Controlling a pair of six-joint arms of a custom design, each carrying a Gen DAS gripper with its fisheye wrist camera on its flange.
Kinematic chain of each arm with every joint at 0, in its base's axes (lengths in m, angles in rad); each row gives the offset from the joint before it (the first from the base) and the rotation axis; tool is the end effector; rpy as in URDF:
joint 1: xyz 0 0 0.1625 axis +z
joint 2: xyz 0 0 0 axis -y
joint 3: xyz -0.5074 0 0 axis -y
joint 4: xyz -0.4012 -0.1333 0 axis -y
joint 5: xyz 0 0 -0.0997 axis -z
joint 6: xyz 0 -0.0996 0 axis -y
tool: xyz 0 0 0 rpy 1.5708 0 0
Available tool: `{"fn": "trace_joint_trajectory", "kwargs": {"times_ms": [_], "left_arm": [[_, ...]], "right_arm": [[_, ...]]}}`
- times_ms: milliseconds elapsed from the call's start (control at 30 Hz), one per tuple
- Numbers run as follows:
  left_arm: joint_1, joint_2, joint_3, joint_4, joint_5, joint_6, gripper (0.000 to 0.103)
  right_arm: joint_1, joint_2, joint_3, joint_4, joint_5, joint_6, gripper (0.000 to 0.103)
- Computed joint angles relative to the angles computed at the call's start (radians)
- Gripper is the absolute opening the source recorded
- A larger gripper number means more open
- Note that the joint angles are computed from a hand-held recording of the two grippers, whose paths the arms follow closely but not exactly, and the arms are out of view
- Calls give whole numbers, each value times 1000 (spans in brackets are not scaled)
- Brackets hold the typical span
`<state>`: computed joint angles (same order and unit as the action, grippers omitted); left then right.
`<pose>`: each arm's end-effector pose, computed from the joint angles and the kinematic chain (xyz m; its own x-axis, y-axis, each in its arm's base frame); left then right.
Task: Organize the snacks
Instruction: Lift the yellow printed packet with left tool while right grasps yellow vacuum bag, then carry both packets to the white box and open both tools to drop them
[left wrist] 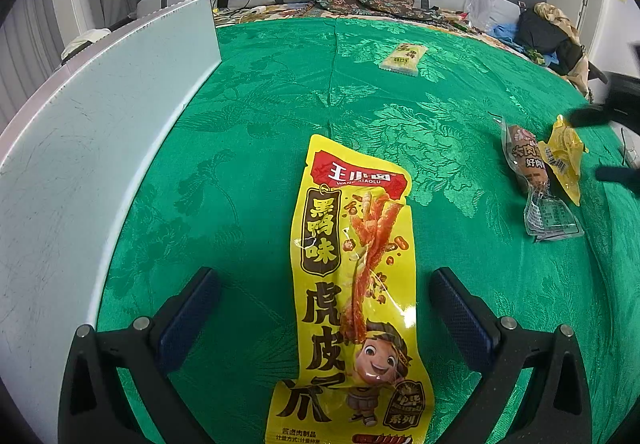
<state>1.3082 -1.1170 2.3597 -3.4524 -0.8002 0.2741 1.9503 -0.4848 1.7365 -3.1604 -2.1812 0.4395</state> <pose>0.0726 -0.5107 0.2408 -0.7144 0.0030 -0.6997 0.4173 0.8045 -0.4227 0.3286 -0.6182 -0.0259 -0.9012 0.2579 0.3483 0.0375 0.8471 -0.5301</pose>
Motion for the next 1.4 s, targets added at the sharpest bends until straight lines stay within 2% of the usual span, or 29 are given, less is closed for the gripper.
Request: {"fn": "trace_joint_trajectory", "kwargs": {"times_ms": [100,133,200,233,267,300,467,533,567,600,633,667,733,900,1033,1200,1300,1400], "left_arm": [[0,-1,1,0,0,0,103],[1,2,-3,0,-1,1,103],[1,1,-2,1,-1,0,103],[1,1,-2,1,-1,0,103],[1,1,-1,1,0,0,103],[0,0,-1,1,0,0,103],[0,-3,0,9,3,-4,103],[-1,-34,-17,129,-4,-36,102],[-4,-53,-26,196,-2,-60,94],[-9,-72,-26,227,-10,-66,69],[-14,-88,-26,257,-19,-69,51],[-14,-112,-31,317,-34,-90,46],[12,-166,-39,407,-132,-159,43],[43,-268,7,411,-265,-271,43],[27,-358,46,406,-333,-331,43],[-5,-499,59,440,-381,-388,43],[-15,-593,41,479,-374,-390,43],[1,-675,1,517,-329,-360,43]], "right_arm": [[-2,58,-126,167,-91,77,92],[13,82,-158,178,-158,55,91],[22,102,-203,269,-199,2,84],[31,106,-203,283,-242,-20,73],[35,103,-186,259,-259,-52,52],[31,88,-157,228,-238,-77,48],[6,-31,16,154,-119,-129,43],[-1,-73,79,121,-63,-128,43],[-5,-102,123,90,-25,-126,43],[-7,-123,161,55,7,-124,43],[-10,-147,208,16,37,-121,43],[-12,-171,255,-20,63,-113,43],[-17,-205,334,-84,111,-87,43],[-14,-227,424,-183,190,-57,43],[20,-213,401,-184,243,-67,43],[98,-165,295,-142,332,-98,43],[149,-117,198,-106,402,-114,43],[206,-50,61,-40,486,-136,43]]}}
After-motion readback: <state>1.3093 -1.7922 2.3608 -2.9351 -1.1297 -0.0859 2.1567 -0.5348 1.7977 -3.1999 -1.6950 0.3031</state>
